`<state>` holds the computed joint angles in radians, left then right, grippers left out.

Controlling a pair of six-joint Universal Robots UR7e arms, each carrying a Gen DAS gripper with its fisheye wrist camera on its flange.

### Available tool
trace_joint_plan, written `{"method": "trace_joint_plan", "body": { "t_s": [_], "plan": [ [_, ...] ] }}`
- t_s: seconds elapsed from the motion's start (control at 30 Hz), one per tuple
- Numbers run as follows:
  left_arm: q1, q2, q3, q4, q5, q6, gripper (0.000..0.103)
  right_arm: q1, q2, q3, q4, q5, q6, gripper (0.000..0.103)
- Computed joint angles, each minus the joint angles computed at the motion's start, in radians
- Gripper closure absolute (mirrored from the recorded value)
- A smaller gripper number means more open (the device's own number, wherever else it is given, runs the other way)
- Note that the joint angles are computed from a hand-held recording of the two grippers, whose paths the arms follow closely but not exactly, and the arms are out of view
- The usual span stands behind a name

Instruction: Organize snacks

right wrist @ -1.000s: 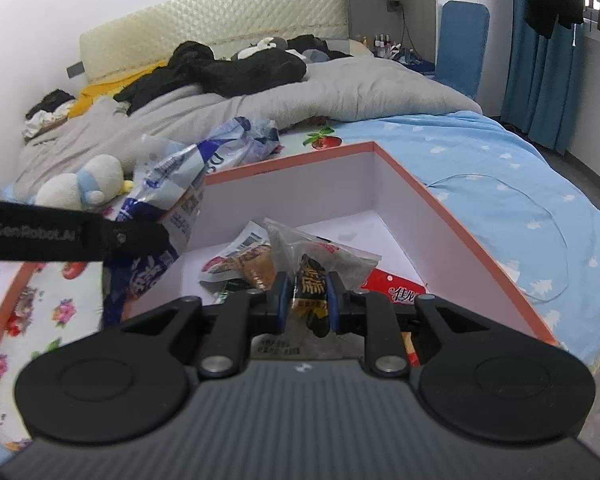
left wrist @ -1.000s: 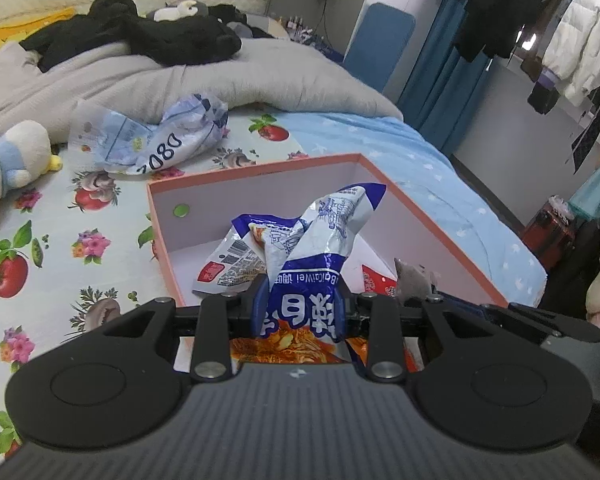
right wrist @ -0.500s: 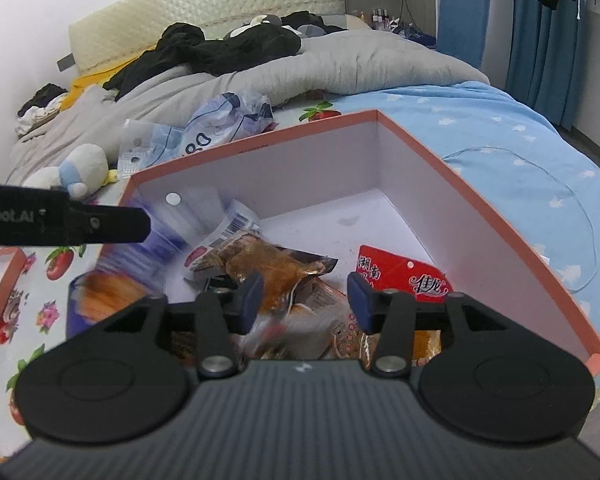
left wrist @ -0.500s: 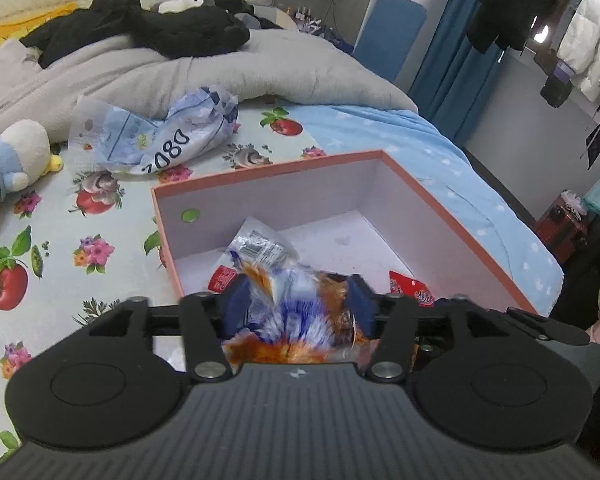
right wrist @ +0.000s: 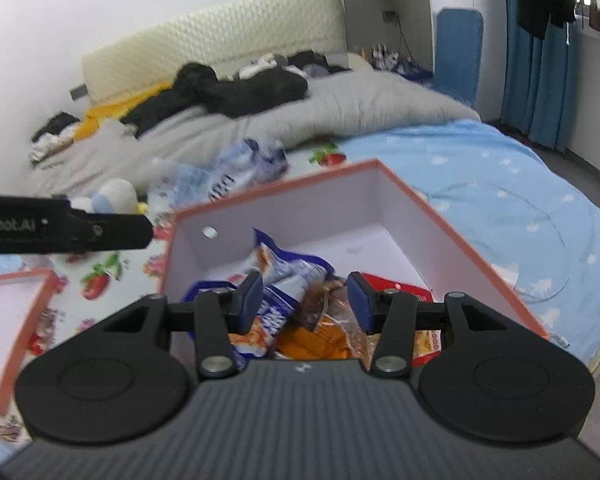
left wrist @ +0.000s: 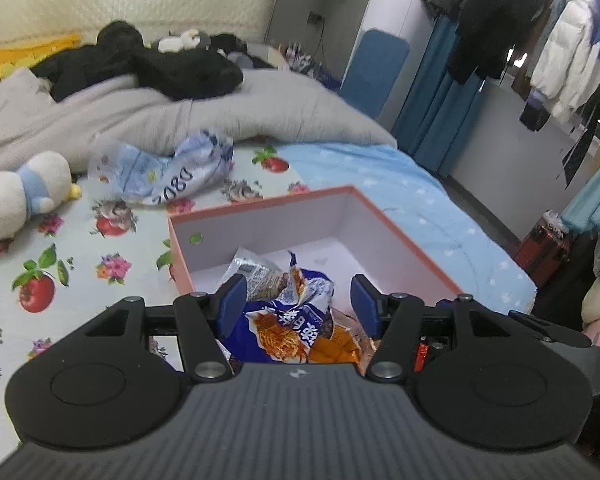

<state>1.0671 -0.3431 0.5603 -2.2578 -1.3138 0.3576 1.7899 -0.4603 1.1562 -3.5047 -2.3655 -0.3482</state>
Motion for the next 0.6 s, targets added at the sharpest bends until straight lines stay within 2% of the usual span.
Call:
{"method": "trace_joint_plan", "body": {
  "t_s": [0.13,0.3,0.6],
  "plan": [
    [-0.015,-0.116,0.18,-0.104,-0.013,-0.003,0.04,0.034,-0.017,0.036,-0.07,0.001,-0.044,0.054],
    [-0.025,-0.23,0.351,-0.195,-0.038,-0.005,0.04,0.068,-0.039,0.095,-0.166,0.003,-0.083,0.054],
    [-0.04,-0.412,0.648,-0.355,-0.032,-0.001,0.04,0.105,-0.072,0.234,-0.281,-0.012,-0.082,0.054]
  ]
}}
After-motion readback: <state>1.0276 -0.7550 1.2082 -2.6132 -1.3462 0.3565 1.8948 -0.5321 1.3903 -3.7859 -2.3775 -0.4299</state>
